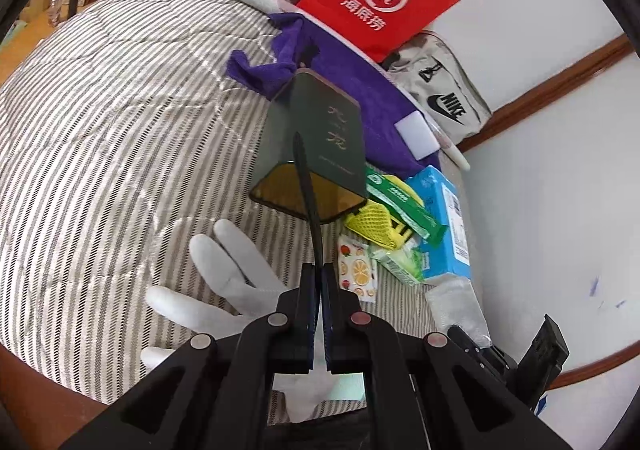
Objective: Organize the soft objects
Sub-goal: 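Lift the black watch strap with the left gripper while the right gripper holds the bag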
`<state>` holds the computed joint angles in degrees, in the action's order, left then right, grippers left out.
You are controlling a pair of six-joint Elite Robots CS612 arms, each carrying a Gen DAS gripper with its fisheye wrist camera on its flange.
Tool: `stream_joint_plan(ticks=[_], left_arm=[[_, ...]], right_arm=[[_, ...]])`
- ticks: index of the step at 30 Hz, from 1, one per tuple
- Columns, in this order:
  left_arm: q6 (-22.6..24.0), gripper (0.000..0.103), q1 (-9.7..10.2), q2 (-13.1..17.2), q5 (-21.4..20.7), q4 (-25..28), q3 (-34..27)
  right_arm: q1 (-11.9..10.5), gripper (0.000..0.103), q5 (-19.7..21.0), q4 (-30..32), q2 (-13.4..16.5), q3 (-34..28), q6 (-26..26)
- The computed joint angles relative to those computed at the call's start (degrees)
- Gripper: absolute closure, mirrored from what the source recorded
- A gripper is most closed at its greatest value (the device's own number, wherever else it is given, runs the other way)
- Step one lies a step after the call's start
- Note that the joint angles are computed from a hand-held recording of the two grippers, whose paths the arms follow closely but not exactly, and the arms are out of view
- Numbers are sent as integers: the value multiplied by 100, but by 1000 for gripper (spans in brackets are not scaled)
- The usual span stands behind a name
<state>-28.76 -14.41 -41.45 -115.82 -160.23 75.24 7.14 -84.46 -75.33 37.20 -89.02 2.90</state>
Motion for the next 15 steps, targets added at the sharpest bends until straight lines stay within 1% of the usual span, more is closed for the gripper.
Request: stream_joint_plan(ticks=[6, 9, 12, 15], left_arm=[[247, 99, -35, -67, 46, -105, 64], [385, 99, -66, -119, 139, -140, 96], [472, 99, -66, -135, 89, -149, 83], [506, 99, -72, -146, 126, -174, 54]], right_arm=[[31, 99, -156, 2, -19, -62, 98], [47, 99, -143, -64, -45, -73, 91], [61, 99, -95, -151, -97, -50, 59], [73, 99, -76, -229, -167, 13, 11]])
